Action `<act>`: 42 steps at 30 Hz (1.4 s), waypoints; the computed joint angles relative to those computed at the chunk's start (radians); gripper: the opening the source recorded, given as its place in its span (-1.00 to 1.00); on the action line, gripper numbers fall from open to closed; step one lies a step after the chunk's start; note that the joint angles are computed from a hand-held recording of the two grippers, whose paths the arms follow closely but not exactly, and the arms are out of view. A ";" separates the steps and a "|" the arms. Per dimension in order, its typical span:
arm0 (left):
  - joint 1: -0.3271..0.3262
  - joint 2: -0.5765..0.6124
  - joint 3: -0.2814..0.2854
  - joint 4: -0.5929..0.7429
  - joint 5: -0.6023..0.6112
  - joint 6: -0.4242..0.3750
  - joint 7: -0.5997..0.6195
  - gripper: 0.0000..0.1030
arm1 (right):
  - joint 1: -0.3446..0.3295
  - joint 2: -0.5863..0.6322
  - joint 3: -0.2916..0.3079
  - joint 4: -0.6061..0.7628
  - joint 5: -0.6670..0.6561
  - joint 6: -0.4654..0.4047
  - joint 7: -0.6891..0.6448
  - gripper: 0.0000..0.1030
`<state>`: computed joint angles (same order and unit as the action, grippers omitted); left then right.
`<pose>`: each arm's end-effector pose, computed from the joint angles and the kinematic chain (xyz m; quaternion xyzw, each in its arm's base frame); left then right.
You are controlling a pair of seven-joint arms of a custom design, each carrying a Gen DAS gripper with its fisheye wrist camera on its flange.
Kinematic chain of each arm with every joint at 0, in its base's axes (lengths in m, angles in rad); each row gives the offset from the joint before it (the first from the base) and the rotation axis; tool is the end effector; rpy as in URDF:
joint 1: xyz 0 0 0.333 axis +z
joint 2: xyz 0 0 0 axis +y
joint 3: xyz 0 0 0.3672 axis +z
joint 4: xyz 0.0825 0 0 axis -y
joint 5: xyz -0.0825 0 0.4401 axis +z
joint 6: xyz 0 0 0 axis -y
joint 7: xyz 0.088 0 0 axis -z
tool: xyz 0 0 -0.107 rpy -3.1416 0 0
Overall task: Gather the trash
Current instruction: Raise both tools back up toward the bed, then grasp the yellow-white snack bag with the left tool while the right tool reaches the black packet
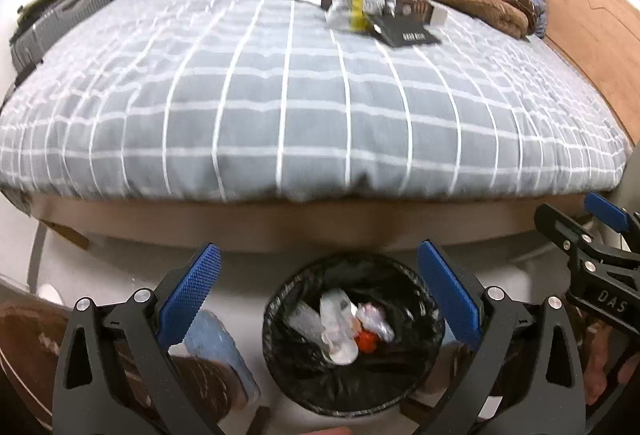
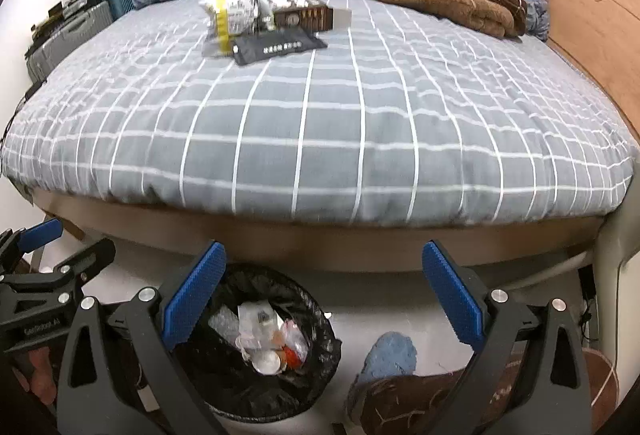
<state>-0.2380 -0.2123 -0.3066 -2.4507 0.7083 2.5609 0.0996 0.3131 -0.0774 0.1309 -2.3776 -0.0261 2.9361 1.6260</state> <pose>0.4353 -0.2775 0.4195 -0.7904 0.5361 -0.1917 0.2262 0.5149 0.2477 0.4395 -0.7958 0.5187 -0.1692 0.2627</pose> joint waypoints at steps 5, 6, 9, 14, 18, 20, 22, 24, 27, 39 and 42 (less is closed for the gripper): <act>0.033 0.005 0.013 0.033 0.049 0.008 -0.030 0.88 | -0.004 0.042 -0.005 0.055 -0.037 0.023 0.020 0.84; 0.041 0.010 0.012 0.046 0.069 0.000 -0.034 0.87 | -0.002 0.055 -0.008 0.070 -0.034 0.028 0.015 0.84; 0.058 0.024 0.019 0.080 0.113 -0.008 -0.058 0.88 | 0.006 0.090 -0.022 0.113 -0.028 0.034 0.007 0.84; 0.078 0.052 0.029 0.141 0.200 -0.024 -0.069 0.88 | 0.024 0.144 -0.050 0.178 -0.020 0.051 0.004 0.84; 0.087 0.084 0.053 0.183 0.220 0.005 -0.057 0.89 | 0.039 0.181 -0.075 0.227 -0.029 0.073 0.029 0.84; 0.090 0.109 0.061 0.213 0.232 0.010 -0.048 0.89 | 0.047 0.203 -0.088 0.258 -0.031 0.080 0.041 0.84; 0.091 0.143 0.070 0.254 0.247 0.008 -0.028 0.89 | 0.049 0.229 -0.090 0.295 -0.010 0.088 0.025 0.84; 0.091 0.169 0.083 0.281 0.257 0.019 -0.015 0.89 | 0.061 0.255 -0.105 0.332 -0.011 0.093 0.026 0.84; 0.089 0.217 0.102 0.328 0.265 0.025 0.006 0.89 | 0.068 0.294 -0.110 0.390 0.013 0.090 -0.001 0.84; 0.069 0.403 0.178 0.513 0.196 0.082 0.119 0.89 | 0.074 0.437 -0.109 0.603 0.105 0.019 -0.111 0.84; 0.059 0.446 0.195 0.561 0.181 0.082 0.142 0.86 | 0.092 0.459 -0.131 0.637 0.087 0.023 -0.120 0.84</act>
